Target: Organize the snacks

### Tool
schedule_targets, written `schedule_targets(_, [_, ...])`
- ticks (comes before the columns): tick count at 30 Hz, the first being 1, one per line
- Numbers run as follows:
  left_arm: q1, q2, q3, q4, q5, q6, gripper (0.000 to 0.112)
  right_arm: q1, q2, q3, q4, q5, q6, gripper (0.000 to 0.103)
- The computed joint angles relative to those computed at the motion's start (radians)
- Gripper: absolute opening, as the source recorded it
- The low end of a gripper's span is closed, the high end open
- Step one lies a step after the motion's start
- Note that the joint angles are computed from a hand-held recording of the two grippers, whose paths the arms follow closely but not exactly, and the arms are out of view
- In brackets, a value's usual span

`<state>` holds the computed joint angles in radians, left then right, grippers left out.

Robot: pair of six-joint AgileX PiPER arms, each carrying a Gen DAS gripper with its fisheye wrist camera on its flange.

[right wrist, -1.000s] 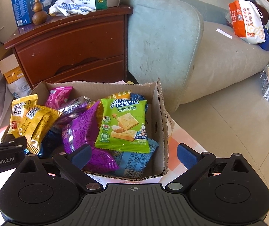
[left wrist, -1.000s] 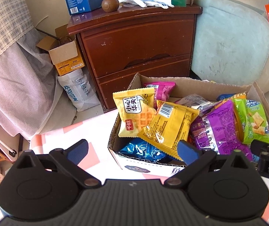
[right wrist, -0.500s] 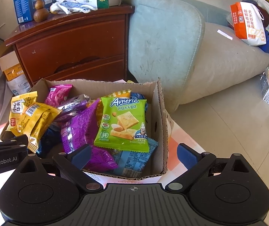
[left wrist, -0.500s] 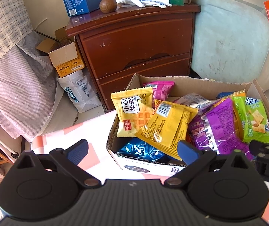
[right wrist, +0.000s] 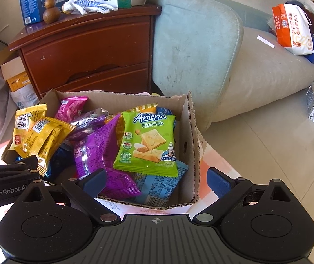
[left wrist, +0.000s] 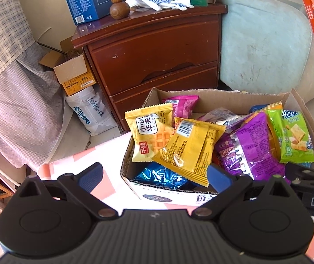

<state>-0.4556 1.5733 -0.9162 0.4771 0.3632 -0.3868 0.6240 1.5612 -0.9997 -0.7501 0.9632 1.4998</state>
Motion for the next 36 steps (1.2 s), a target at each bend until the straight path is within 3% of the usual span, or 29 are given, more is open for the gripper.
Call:
schedule_targets(21, [-0.025, -0.005, 0.007, 0.052, 0.002, -0.038, 0.1, -0.004, -0.002, 0.008, -0.006, 0.0, 0.015, 0.099])
schedule_targets(36, [-0.05, -0.026, 0.03, 0.173, 0.01, -0.143, 0.1, 0.01, -0.003, 0.018, -0.028, 0.001, 0.011, 0.099])
